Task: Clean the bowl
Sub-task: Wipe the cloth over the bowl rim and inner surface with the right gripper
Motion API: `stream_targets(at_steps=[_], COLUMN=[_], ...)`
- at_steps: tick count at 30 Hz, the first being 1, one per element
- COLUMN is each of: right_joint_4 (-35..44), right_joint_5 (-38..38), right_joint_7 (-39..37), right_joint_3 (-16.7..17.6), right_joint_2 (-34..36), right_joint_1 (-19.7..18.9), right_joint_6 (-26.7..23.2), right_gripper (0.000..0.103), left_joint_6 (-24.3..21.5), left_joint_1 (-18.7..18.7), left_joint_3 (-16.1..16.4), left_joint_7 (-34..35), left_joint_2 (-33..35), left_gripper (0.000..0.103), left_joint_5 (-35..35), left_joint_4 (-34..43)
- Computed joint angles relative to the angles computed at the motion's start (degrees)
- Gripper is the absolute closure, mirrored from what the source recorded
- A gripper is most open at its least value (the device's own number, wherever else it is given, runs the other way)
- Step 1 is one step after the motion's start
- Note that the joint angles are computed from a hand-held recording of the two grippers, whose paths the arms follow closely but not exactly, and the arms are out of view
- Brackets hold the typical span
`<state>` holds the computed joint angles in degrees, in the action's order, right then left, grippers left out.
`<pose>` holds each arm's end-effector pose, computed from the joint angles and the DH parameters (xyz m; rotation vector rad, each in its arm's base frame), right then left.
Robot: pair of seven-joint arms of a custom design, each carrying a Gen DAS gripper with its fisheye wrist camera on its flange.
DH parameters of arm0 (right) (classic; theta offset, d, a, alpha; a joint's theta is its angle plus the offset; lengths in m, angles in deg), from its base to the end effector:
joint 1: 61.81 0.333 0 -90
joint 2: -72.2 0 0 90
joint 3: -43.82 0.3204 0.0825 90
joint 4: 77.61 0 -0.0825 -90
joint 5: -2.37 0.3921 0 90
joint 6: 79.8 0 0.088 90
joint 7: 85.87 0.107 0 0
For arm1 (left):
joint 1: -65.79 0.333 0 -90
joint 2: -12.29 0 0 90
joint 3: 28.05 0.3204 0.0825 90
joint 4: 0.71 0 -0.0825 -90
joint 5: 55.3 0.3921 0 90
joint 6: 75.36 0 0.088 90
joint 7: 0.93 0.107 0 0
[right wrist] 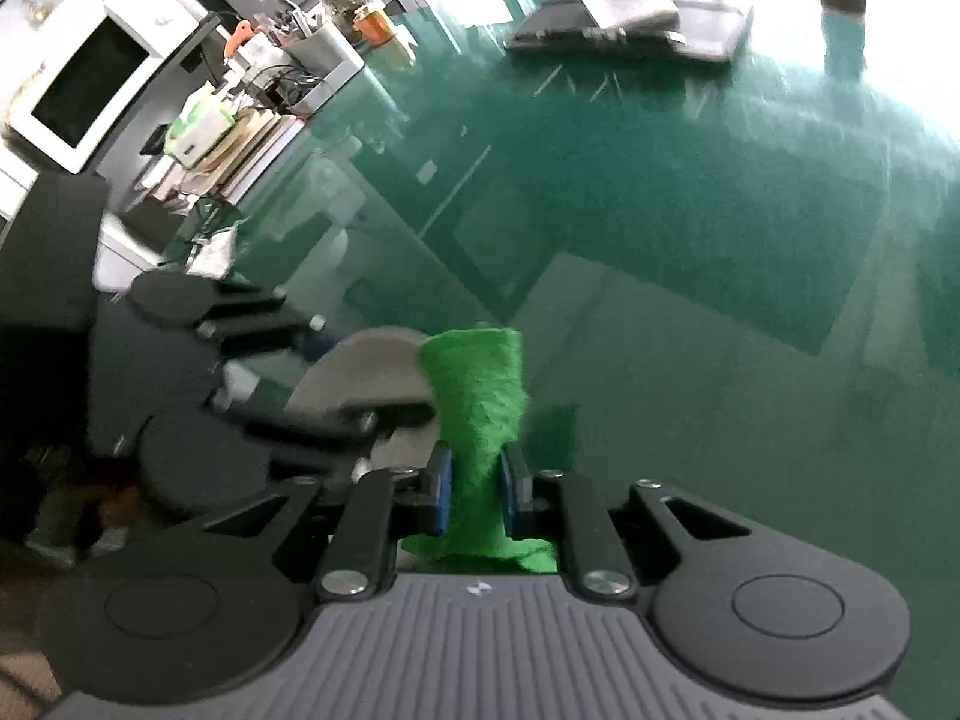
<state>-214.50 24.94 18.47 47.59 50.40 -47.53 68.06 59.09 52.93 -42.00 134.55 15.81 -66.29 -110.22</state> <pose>0.4569 0.1444 0.5258 -1.5852 1.9512 -0.0429 0.5497 -0.2778 0.5042 -0.6045 2.8295 -0.5283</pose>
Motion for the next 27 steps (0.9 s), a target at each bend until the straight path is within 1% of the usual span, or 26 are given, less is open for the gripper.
stream_targets(at_steps=[4,8,11,15,19,22,25,27], right_joint_4=[3.99,3.62,0.93,-3.24,-4.76,-3.4,1.24,3.49], right_joint_5=[0.28,-0.42,0.32,3.06,4.22,2.91,-1.27,-2.43], right_joint_7=[-4.17,-3.71,-0.65,2.38,3.89,3.52,1.7,0.11], right_joint_3=[-0.89,-0.27,-0.1,0.05,0.1,-0.07,0.39,0.25], right_joint_2=[4.28,3.89,1.04,-3.7,-5.82,-4.39,0.65,3.08], right_joint_1=[0.73,0.2,-0.29,0.56,1.2,0.64,-0.47,-0.46], right_joint_6=[0.35,0.32,-1.12,-2.07,-2.23,-2.92,-3.26,-3.02], right_gripper=[0.085,0.085,0.086,0.082,0.081,0.082,0.083,0.082], left_joint_6=[0.58,0.6,0.44,0.42,0.84,1.21,1.88,2.3], left_joint_1=[-0.03,-0.12,-0.12,-0.19,-0.28,-0.3,-0.39,-0.46], left_joint_3=[0.0,0.01,-0.02,-0.17,-0.25,-0.24,-0.23,-0.2], left_joint_7=[-0.43,-1.15,-1.12,-0.59,0.15,0.43,0.39,0.37], left_joint_2=[-0.34,-0.25,-0.07,0.1,0.0,-0.14,-0.47,-0.66], left_gripper=[0.065,0.065,0.064,0.064,0.063,0.063,0.063,0.063], left_joint_5=[0.05,0.23,0.24,0.4,0.43,0.31,0.33,0.35], left_joint_4=[-0.51,-0.38,-0.14,0.05,-0.24,-0.53,-1.1,-1.45])
